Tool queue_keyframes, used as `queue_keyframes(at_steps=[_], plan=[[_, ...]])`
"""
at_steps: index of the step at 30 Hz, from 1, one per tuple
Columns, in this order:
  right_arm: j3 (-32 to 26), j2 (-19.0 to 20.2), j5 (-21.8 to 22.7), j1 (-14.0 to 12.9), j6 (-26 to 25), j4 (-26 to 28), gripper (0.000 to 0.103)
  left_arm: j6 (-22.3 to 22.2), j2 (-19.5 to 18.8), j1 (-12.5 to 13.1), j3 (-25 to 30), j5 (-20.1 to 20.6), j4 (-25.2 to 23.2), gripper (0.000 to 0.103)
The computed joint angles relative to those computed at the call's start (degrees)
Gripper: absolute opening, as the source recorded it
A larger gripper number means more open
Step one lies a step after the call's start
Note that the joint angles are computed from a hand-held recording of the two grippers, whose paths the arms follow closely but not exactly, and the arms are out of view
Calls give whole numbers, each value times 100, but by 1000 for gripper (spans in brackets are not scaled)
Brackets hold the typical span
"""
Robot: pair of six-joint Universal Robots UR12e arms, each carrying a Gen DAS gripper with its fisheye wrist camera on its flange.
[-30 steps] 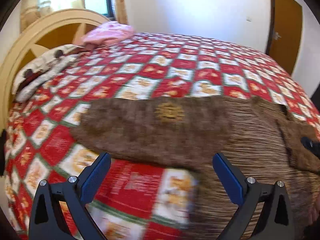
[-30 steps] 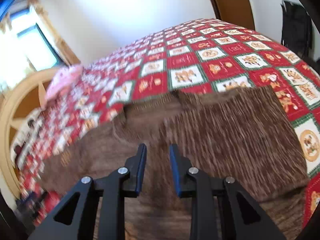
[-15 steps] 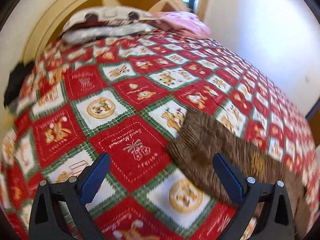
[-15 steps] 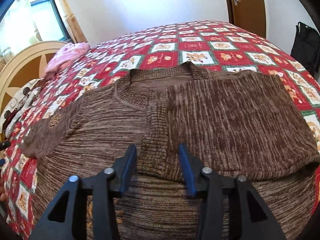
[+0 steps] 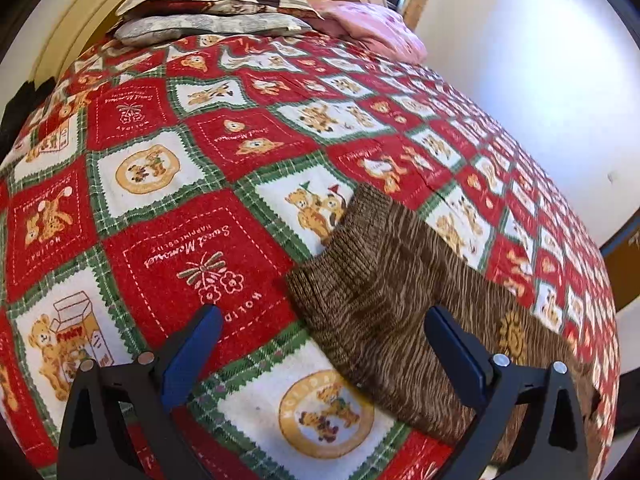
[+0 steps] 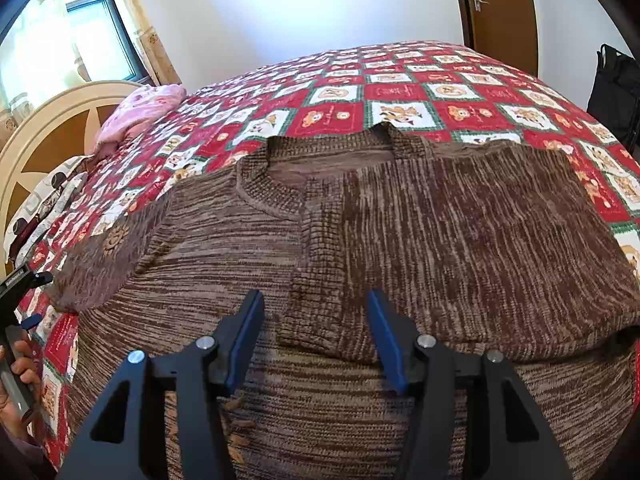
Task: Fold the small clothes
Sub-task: 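Grasp the other sleeve cuff with the left tool, then fold the held sleeve over the sweater body with the left tool, release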
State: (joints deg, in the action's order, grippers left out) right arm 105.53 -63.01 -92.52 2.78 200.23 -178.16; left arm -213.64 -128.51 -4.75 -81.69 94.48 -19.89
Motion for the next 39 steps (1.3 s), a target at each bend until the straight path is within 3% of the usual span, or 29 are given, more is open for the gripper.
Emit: queue_keyframes(at_steps=[1,3,5,9,14,19,24,26,28,30,34,39], plan=[[1,0,-6,1,-3,0,57,9,-8,-11,14,70,-18,88],[-3,1,-20,4,-12,5,57,75,-16,-40,35,246,-64,48],[-1,2,-8,0,-14,2,58,34,-13,-8,-7,133,-1,22],[-2,8,-10,2,-24,2,59,-95,28,51,-145,-101,292,10],[-3,7,-12,3,-20,-1,59,322,56,-62,-145,1,739,9],[2,7,-8,1,-20,-9,59,1287,6,-379,110,396,1059,9],[41,0,117,-35,74,-124,59,2437,-6,-781,196,39,1553,9],[79,-7,214,-68,140,-210,59,2868,-7,-945,169,-340,1663,9],[109,-12,298,-94,205,-284,59,3218,-19,-1093,152,-736,1590,9],[137,-16,391,-121,265,-354,59,3431,-54,-1212,165,-882,1453,9],[158,-19,458,-136,314,-410,59,3597,-205,-1392,328,-927,806,9],[158,-21,460,-138,314,-407,59,3729,-207,-1441,308,-853,491,10]])
